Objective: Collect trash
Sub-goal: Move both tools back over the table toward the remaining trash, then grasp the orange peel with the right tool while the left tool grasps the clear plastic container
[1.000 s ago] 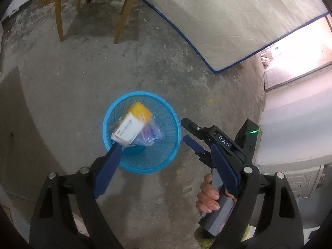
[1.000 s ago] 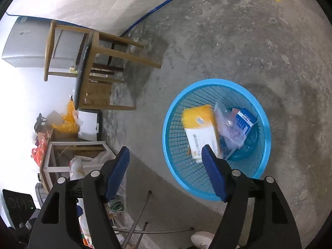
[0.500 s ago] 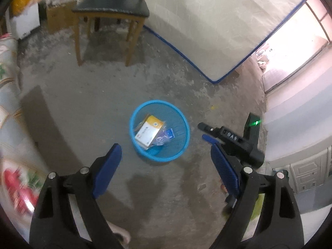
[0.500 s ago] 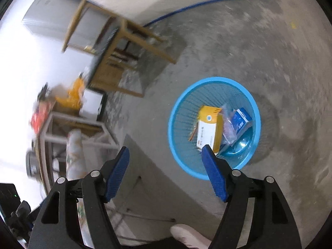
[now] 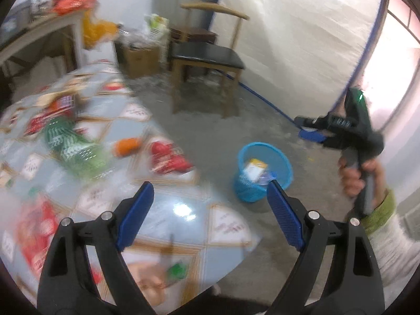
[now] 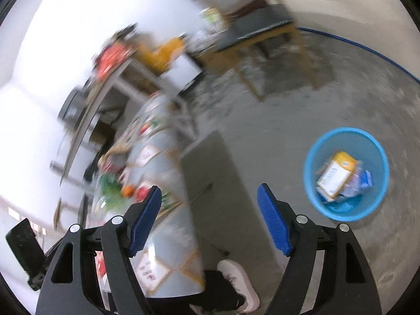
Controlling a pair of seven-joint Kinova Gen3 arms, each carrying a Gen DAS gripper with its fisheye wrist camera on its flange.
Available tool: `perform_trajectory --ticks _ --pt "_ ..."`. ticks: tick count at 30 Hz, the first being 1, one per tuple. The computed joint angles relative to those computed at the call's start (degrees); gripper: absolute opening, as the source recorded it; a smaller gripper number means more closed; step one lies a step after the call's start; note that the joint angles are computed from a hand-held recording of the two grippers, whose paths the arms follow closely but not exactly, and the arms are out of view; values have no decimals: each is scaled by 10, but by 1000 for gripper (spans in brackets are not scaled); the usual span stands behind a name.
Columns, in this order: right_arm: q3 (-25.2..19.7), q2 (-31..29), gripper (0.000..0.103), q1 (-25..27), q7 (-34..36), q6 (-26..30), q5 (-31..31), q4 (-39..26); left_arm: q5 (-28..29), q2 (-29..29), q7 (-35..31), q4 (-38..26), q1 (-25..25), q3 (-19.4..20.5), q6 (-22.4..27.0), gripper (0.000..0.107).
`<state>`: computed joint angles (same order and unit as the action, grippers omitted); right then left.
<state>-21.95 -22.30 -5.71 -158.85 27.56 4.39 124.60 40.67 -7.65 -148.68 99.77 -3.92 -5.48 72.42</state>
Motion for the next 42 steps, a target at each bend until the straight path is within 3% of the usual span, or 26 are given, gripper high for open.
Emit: perform_trajectory --ticks 5,12,19,25,28,34,42 --pt "-43 111 73 -36 13 24 51 -117 8 -19 -78 38 -61 -77 -6 84" --pt "-47 283 73 -124 5 89 152 -287 44 5 -135 60 -153 -138 -2 84" --pt "12 419 73 -214 7 183 194 -448 76 31 -199 74 -228 -141 3 84" --pt "65 495 72 -283 50 283 206 -568 98 60 -235 71 -276 -135 7 84" --pt "90 526 66 -311 74 330 204 -620 106 77 -238 63 -299 -128 22 84" --pt "133 559 58 -344 110 367 183 -670 109 99 -242 53 -324 -109 29 84" --pt "199 550 54 -384 101 366 165 -647 107 108 -243 52 -343 -100 34 84"
